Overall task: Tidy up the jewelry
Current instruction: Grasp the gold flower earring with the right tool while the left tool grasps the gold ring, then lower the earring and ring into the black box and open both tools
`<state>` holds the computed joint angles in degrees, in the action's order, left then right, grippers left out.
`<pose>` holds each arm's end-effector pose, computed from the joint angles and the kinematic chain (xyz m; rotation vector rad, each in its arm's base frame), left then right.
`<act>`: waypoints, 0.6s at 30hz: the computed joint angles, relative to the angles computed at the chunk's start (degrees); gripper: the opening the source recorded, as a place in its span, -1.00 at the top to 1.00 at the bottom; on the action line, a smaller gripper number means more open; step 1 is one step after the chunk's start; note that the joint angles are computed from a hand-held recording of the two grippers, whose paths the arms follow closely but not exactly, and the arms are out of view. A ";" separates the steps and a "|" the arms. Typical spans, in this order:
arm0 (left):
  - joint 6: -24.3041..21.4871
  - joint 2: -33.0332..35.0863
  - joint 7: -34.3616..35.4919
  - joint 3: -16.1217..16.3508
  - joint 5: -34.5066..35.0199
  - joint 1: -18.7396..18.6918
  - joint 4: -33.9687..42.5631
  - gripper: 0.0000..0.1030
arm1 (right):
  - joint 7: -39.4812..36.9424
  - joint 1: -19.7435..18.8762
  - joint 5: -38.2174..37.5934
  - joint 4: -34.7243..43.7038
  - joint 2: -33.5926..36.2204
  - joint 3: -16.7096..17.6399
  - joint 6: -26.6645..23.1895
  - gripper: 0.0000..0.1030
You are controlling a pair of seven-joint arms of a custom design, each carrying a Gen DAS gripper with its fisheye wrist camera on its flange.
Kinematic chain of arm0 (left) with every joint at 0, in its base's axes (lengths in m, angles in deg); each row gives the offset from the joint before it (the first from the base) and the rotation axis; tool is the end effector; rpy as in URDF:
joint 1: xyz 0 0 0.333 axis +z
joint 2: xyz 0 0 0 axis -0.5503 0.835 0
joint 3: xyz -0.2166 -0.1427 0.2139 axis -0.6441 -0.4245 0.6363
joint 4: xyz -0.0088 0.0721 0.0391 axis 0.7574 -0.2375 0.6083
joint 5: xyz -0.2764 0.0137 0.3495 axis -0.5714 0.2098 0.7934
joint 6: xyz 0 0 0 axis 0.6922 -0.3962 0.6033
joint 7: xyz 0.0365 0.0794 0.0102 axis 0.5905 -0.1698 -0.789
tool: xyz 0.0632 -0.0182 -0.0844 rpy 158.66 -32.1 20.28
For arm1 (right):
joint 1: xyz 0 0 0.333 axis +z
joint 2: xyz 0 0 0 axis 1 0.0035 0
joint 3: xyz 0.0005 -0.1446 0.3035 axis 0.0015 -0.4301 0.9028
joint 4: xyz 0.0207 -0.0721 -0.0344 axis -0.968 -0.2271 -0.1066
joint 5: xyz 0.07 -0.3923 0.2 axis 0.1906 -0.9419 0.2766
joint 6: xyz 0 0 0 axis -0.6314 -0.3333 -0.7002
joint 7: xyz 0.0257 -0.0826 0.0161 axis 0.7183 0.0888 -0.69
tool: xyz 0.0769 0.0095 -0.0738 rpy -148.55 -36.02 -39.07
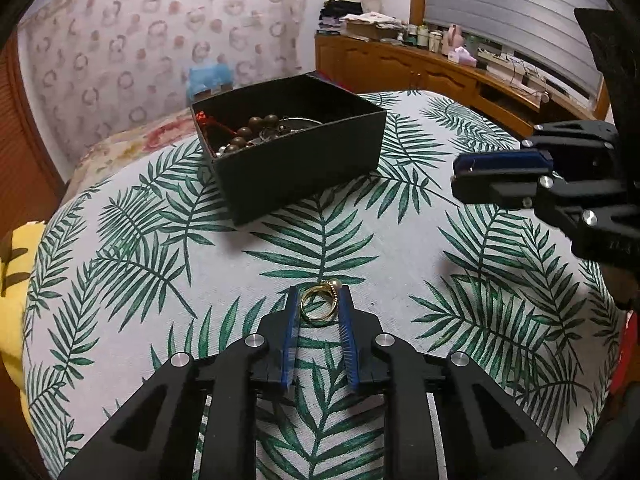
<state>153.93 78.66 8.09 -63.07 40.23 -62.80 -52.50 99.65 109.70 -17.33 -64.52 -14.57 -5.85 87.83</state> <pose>0.6024 -0.5051 0.4210 -1.3565 2.2681 -0.8362 0.6195 0.2988 0.4510 -2.1250 1.0708 -0.4826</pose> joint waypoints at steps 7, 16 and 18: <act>1.81 0.16 -1.95 1.11 0.83 -0.05 1.92 0.90 | 4.07 1.52 -5.42 5.58 3.69 -2.61 -0.29 0.68; 2.71 4.08 -3.41 2.71 1.14 -0.11 11.06 0.90 | 7.42 0.03 -6.76 18.81 12.21 -2.57 -3.51 0.67; 1.71 6.01 -3.42 3.15 0.75 -0.23 14.18 0.90 | 8.56 0.04 -6.69 20.95 13.75 -2.83 -3.71 0.66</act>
<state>155.65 84.67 4.66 -59.93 40.98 -63.03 -38.32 108.21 109.74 -24.02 -43.57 -0.82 -8.68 84.12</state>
